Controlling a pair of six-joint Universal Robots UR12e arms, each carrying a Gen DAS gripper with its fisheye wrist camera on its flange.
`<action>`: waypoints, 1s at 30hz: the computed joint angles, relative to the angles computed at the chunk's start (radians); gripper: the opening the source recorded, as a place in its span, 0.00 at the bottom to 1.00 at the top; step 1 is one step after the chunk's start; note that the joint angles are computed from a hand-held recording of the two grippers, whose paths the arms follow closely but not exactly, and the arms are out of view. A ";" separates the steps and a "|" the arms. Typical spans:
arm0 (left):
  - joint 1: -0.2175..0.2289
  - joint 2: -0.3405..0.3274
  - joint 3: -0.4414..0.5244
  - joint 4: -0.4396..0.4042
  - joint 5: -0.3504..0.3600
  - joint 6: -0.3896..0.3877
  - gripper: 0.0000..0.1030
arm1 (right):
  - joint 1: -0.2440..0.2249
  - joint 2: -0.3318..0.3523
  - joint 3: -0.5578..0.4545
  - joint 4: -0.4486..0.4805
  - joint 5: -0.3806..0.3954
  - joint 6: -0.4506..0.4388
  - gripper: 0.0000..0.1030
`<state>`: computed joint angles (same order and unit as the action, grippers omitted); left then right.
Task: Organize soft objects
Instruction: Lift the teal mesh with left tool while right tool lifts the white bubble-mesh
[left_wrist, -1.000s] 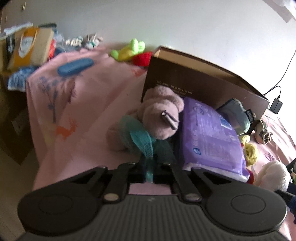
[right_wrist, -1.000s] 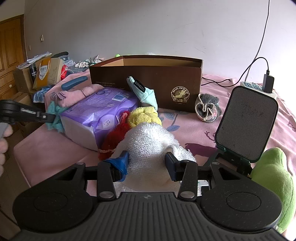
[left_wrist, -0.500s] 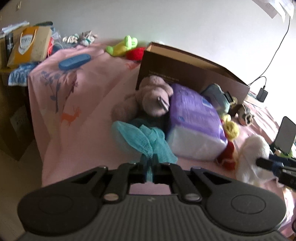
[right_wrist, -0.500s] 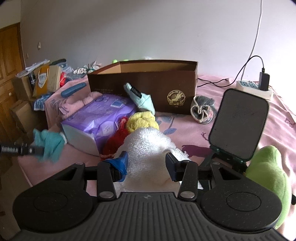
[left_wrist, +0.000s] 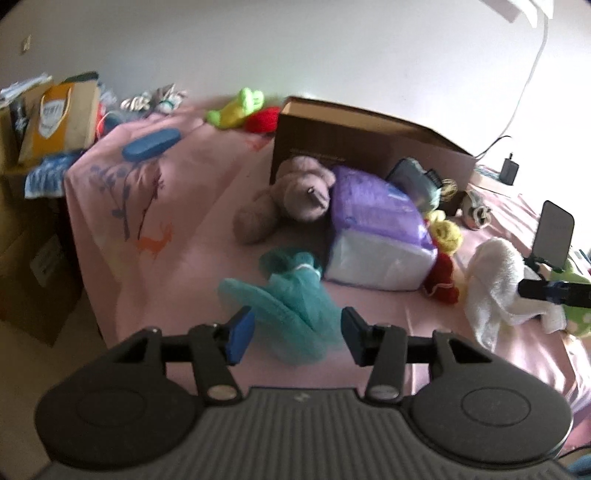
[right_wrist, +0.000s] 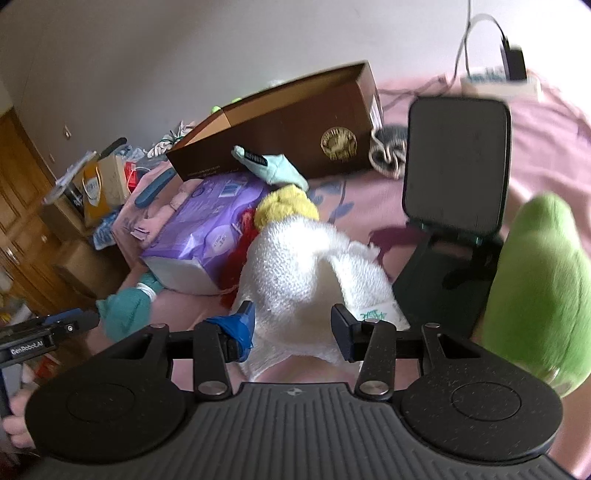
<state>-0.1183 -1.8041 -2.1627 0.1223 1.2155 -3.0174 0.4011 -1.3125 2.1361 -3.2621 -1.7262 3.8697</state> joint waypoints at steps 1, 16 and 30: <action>0.001 0.003 -0.001 0.001 -0.001 0.010 0.50 | -0.002 0.000 -0.001 0.003 0.008 0.015 0.29; -0.068 -0.087 0.115 -0.053 0.120 0.034 0.56 | 0.009 0.038 -0.096 0.168 -0.052 0.071 0.33; -0.072 -0.100 0.118 -0.091 0.150 -0.017 0.18 | 0.044 0.101 -0.090 0.027 -0.168 -0.072 0.19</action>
<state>-0.1903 -1.9045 -2.0447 0.0309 1.3651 -3.0349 0.4453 -1.2120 2.0463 -3.2348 -1.8942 3.7978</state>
